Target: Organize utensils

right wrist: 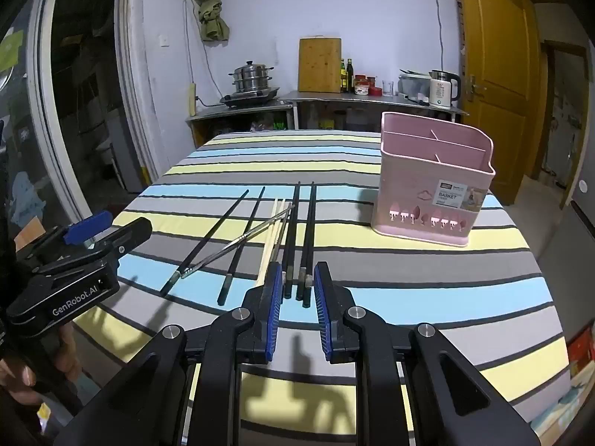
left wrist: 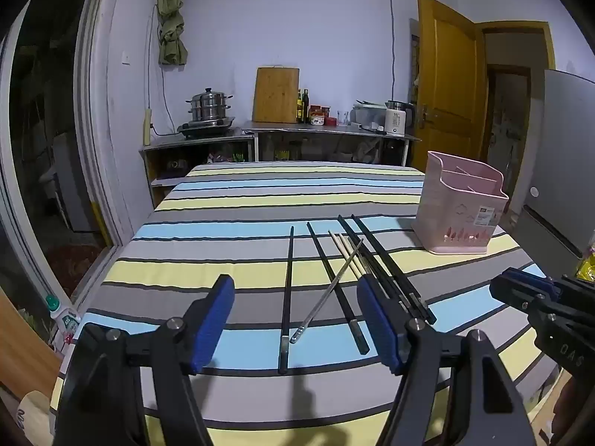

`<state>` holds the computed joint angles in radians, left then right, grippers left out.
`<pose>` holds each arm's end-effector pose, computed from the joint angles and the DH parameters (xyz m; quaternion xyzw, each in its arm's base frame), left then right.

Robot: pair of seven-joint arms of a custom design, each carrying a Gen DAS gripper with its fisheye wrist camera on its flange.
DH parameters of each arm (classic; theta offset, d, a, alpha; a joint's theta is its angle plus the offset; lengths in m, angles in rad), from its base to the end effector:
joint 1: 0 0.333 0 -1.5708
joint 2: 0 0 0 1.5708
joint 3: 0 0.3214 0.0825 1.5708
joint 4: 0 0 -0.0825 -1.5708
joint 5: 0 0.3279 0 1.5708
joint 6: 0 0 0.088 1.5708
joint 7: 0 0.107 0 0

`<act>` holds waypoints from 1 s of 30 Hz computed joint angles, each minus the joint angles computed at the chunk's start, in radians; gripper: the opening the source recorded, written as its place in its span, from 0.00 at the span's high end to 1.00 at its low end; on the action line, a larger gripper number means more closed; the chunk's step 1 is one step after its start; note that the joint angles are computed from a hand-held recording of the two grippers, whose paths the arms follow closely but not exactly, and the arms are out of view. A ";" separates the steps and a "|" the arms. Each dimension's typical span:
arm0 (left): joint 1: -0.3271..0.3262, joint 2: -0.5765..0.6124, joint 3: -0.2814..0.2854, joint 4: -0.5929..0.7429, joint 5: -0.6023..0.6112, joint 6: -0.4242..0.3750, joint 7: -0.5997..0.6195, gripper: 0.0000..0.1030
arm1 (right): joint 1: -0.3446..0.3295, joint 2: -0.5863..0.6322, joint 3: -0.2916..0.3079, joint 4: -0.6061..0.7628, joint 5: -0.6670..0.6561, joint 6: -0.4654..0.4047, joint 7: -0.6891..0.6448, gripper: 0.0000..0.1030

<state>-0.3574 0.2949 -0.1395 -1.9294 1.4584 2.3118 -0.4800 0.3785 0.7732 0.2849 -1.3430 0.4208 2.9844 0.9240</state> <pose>0.5309 -0.2588 0.3983 -0.7528 0.4305 -0.2689 0.4191 0.6416 0.3723 0.4066 -0.8187 0.3560 -0.1522 0.4241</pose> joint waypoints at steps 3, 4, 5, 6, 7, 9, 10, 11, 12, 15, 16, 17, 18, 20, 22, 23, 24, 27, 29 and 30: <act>-0.001 0.001 0.001 0.003 0.002 -0.003 0.003 0.32 | 0.004 0.001 -0.007 0.004 -0.002 -0.010 0.007 0.82; -0.001 0.002 0.001 0.004 0.003 -0.004 0.004 0.32 | 0.003 0.001 -0.004 0.004 -0.001 -0.006 0.004 0.82; -0.006 0.009 -0.001 0.010 0.002 -0.011 0.003 0.32 | 0.003 0.001 -0.004 0.003 -0.001 -0.005 0.003 0.82; -0.006 0.011 0.000 0.014 0.000 -0.011 0.006 0.32 | 0.002 0.000 -0.003 0.002 0.000 -0.005 0.003 0.82; -0.006 0.011 0.001 0.016 0.000 -0.010 0.008 0.32 | 0.004 0.001 -0.005 0.003 -0.001 -0.004 0.003 0.82; -0.006 0.006 0.002 0.010 0.004 -0.007 0.005 0.32 | 0.004 0.001 -0.006 0.002 -0.002 -0.003 0.004 0.82; -0.007 0.012 0.003 0.012 0.009 -0.008 0.000 0.32 | 0.006 0.001 -0.007 0.002 -0.003 -0.003 0.005 0.82; -0.008 0.014 0.003 0.013 0.008 -0.009 0.001 0.32 | 0.006 0.001 -0.008 0.001 -0.003 -0.002 0.005 0.82; -0.007 0.012 0.004 0.012 0.010 -0.006 -0.003 0.32 | 0.006 -0.001 -0.008 0.000 -0.003 -0.002 0.005 0.82; -0.008 0.015 0.003 0.011 0.012 -0.005 -0.007 0.32 | 0.006 0.000 -0.009 0.001 -0.005 -0.005 0.006 0.82; -0.009 0.019 0.003 0.015 0.012 -0.006 -0.005 0.32 | 0.006 0.000 -0.009 0.001 -0.005 -0.005 0.006 0.82; -0.009 0.022 0.004 0.019 0.012 -0.006 -0.004 0.32 | 0.007 0.000 -0.009 0.001 -0.005 -0.005 0.008 0.82; -0.006 0.007 0.005 0.005 0.014 0.003 -0.012 0.32 | 0.007 0.000 -0.009 0.001 -0.006 -0.006 0.007 0.82; -0.007 0.009 0.004 0.008 0.015 0.000 -0.009 0.32 | 0.007 0.000 -0.010 0.002 -0.007 -0.006 0.008 0.82; -0.005 0.004 0.003 0.002 0.020 0.004 -0.017 0.32 | 0.007 -0.001 -0.009 0.000 -0.006 -0.004 0.007 0.82; -0.004 0.004 0.003 0.002 0.020 0.004 -0.017 0.32 | 0.006 -0.002 -0.009 -0.001 -0.006 -0.003 0.007 0.82; -0.004 0.004 0.002 0.001 0.020 0.004 -0.017 0.32 | 0.006 -0.002 -0.008 -0.002 -0.006 -0.002 0.007 0.82; -0.002 0.003 0.001 0.000 0.021 0.006 -0.019 0.32 | 0.006 -0.004 -0.008 -0.004 -0.006 -0.003 0.007 0.82; -0.001 0.000 0.001 -0.002 0.020 0.007 -0.017 0.32 | 0.006 -0.005 -0.008 -0.006 -0.006 -0.002 0.007 0.82; 0.000 0.000 0.001 -0.003 0.021 0.007 -0.017 0.32 | 0.005 -0.005 -0.007 -0.005 -0.005 -0.003 0.007 0.82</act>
